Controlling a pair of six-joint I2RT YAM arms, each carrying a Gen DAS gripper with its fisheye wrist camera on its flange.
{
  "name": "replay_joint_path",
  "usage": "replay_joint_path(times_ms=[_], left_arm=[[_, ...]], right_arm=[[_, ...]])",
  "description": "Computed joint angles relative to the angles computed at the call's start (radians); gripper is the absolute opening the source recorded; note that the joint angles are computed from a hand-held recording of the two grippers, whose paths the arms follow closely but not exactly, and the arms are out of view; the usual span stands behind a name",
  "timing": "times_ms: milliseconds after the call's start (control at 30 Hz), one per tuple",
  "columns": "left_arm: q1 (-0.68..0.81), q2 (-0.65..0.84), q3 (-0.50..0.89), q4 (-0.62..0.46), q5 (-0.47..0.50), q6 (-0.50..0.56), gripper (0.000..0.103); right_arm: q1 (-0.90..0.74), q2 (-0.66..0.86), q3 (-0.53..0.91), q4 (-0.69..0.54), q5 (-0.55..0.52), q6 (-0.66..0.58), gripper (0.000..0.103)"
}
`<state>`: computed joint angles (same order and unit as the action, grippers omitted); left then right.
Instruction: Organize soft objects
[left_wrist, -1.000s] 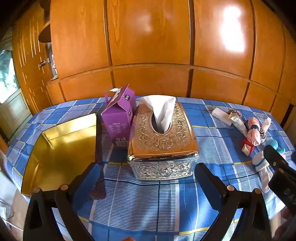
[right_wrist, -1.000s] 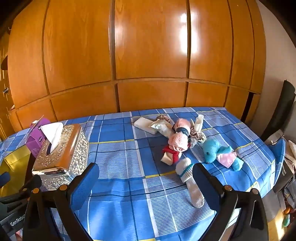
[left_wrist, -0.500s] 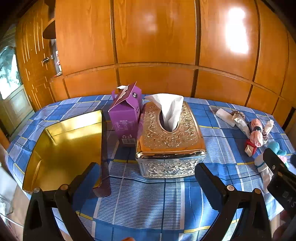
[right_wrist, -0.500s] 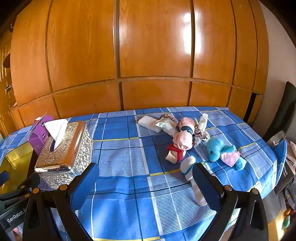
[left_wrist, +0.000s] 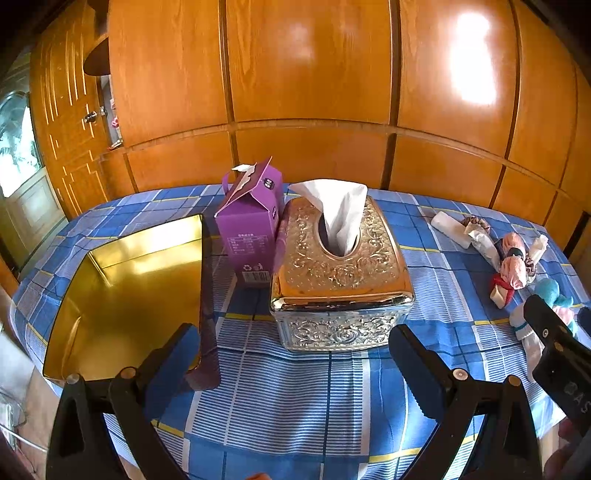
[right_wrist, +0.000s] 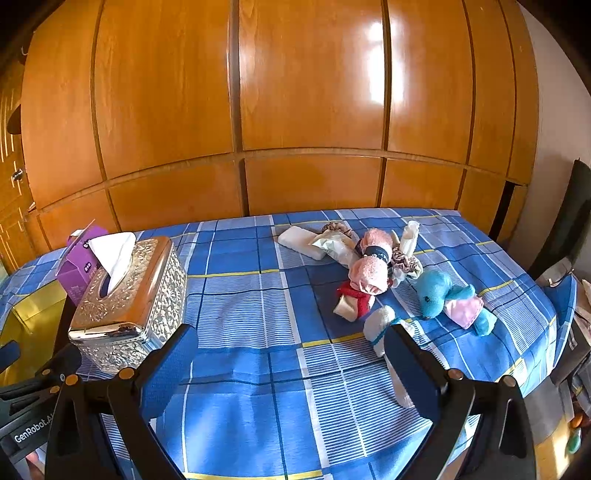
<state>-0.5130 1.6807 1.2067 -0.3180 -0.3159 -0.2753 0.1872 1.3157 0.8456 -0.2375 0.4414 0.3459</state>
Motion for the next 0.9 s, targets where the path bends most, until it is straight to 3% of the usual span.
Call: replay_joint_path(times_ms=[900], left_arm=[[0.005,-0.01,-0.01,0.001,0.007,-0.001,0.103]], right_arm=[[0.002,0.002,0.001,0.004,-0.006,0.006,0.102]])
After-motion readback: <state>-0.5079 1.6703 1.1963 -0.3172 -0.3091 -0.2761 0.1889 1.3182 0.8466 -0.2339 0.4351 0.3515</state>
